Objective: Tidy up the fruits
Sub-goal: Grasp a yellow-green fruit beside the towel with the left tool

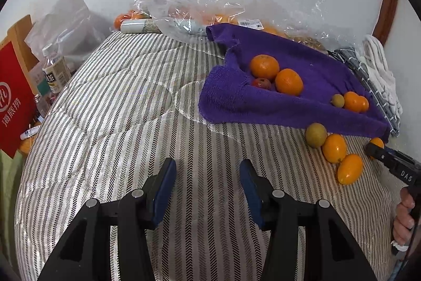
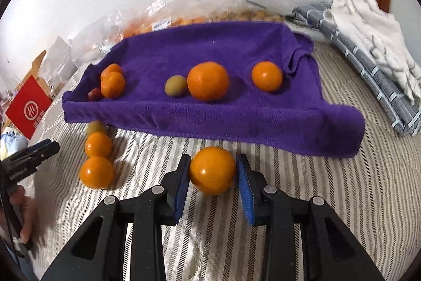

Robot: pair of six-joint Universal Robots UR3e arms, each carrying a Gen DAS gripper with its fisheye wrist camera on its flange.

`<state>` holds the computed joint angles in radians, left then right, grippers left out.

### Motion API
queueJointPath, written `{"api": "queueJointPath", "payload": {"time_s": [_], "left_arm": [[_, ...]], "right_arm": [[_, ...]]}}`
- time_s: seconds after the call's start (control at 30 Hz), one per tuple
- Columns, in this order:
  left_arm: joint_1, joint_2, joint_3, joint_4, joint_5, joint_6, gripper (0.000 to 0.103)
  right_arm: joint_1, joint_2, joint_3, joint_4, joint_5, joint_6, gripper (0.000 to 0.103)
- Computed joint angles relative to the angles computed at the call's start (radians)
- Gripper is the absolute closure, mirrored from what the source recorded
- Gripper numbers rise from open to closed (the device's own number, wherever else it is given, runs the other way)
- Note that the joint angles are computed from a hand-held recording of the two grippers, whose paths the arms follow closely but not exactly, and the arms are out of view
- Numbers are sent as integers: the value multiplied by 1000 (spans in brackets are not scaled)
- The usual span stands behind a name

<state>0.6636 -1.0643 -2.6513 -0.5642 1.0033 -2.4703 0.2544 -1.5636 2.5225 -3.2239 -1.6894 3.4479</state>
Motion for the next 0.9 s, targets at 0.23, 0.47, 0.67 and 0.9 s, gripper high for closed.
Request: {"api": "queueJointPath", "payload": {"time_s": [0.23, 0.47, 0.67, 0.9], "left_arm": [[-18, -8, -1, 18, 15, -1, 53], [28, 25, 0, -63, -36, 33, 53], [-76, 26, 4, -2, 76, 7, 54], [-276, 41, 123, -128, 129, -26, 54]], "right_arm": [[17, -1, 3, 10, -29, -10, 69], [26, -23, 20, 25, -66, 14, 70], [75, -15, 2, 57, -128, 14, 70], [82, -14, -2, 64, -137, 18, 70]]}}
